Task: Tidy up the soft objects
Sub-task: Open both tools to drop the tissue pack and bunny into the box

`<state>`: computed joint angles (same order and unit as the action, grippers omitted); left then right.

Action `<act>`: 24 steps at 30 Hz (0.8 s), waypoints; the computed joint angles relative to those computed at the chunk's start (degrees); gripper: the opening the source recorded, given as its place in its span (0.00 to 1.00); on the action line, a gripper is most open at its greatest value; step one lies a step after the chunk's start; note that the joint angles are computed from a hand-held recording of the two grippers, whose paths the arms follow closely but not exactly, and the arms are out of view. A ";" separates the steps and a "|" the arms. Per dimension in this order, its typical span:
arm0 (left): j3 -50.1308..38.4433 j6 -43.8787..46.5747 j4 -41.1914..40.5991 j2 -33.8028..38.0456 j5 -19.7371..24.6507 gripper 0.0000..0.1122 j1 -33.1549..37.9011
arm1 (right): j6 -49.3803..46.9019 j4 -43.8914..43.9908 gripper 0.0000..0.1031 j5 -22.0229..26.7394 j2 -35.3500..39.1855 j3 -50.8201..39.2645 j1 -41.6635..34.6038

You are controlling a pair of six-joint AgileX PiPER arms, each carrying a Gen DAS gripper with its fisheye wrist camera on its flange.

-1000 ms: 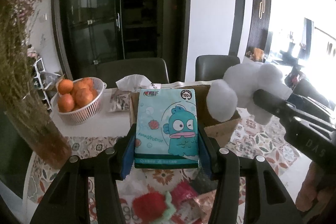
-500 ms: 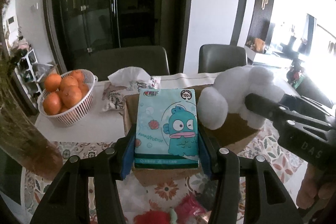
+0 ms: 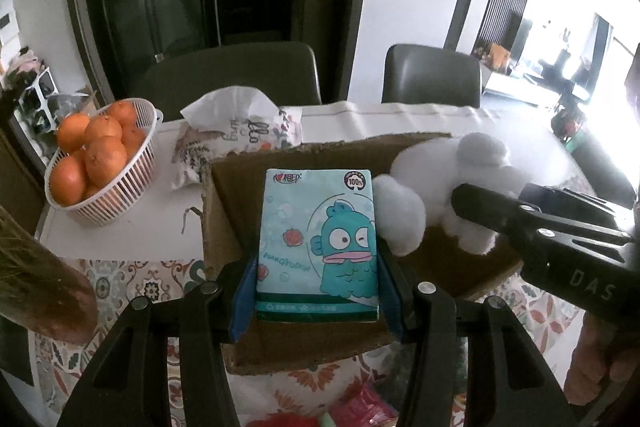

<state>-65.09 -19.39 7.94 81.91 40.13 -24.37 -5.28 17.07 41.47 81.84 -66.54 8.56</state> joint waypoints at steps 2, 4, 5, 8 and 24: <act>-0.24 -1.86 2.18 0.49 0.90 0.67 -0.77 | -1.31 1.76 0.55 0.58 0.73 -0.43 -0.30; 0.38 -4.00 4.84 -0.16 0.71 0.67 -1.78 | -1.18 1.84 0.69 0.11 0.21 -0.06 -0.19; 0.41 -4.76 5.83 -0.36 0.93 0.68 -2.16 | -0.51 1.03 0.69 -0.70 -0.52 0.49 0.07; 0.80 -5.62 6.82 -1.42 1.75 0.69 -2.48 | 4.52 -4.44 0.69 -0.95 -1.87 0.65 1.70; 6.46 -15.56 14.35 -13.58 9.48 0.69 -8.62 | 18.24 -16.63 0.69 1.97 -14.04 7.01 8.57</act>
<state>-58.64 -34.95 22.28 68.34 49.60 -32.98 12.95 0.44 43.44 67.80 -59.54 17.14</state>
